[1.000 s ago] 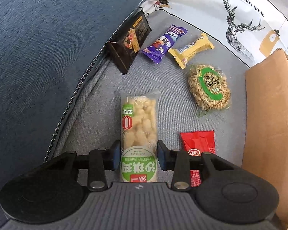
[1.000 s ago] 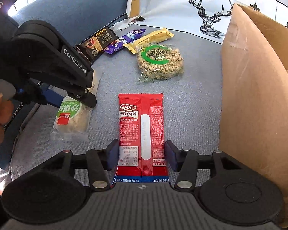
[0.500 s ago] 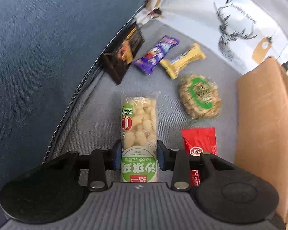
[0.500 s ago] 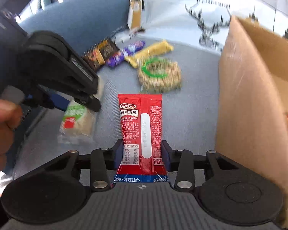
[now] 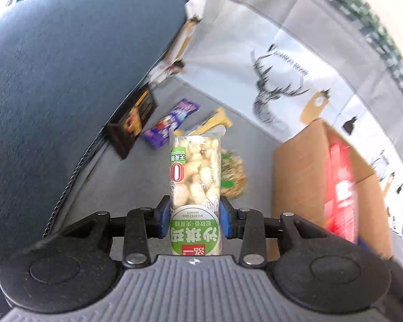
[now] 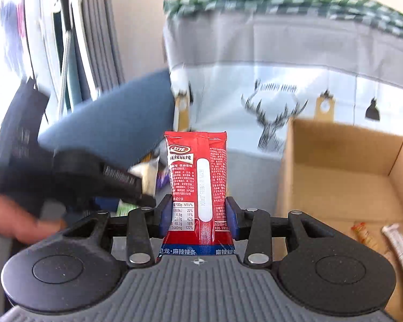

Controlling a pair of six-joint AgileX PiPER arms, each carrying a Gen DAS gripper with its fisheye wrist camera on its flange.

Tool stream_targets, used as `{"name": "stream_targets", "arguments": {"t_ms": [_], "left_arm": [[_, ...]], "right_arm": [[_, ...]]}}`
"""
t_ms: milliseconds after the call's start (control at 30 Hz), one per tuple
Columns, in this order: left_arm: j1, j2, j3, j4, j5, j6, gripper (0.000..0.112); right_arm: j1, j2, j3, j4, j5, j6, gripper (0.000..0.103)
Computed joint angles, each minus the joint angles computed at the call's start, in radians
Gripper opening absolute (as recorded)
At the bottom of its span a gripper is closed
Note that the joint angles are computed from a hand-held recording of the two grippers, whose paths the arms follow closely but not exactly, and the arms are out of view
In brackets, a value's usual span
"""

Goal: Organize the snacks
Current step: 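Lift and carry the peanut-bar bag and red packet over the box with both grippers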

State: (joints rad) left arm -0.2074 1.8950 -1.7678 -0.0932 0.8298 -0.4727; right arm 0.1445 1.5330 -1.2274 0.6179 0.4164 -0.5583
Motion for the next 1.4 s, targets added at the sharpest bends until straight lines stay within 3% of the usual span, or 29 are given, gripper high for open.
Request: {"name": "stream_targets", "arguments": {"t_ms": [233,400,533,800,1033,1400], "left_arm": [[-0.042,-0.03,0.023,-0.006,-0.107,0.012,0.04],[-0.087,-0.028,0.019,0.012,-0.173,0.026,0.04],[-0.14,-0.021,0.012,0.047,-0.227,0.015,0.04],[-0.231,0.046,-0.061,0.071,-0.277,0.013,0.04],[-0.277,0.1,-0.128,0.085,-0.274,0.006,0.04],[-0.352,0.105,-0.117,0.174,-0.347,0.002,0.04]], "right_arm": [[-0.21,-0.005,-0.103,0.238,0.087,-0.253,0.043],[-0.34,0.027,-0.094,0.384,0.074,-0.452,0.043],[-0.405,0.074,-0.093,0.368,0.087,-0.417,0.042],[-0.479,0.067,-0.037,0.45,0.061,-0.58,0.042],[-0.55,0.092,-0.044,0.494,0.068,-0.637,0.042],[-0.56,0.099,-0.044,0.509,0.053,-0.639,0.042]]}}
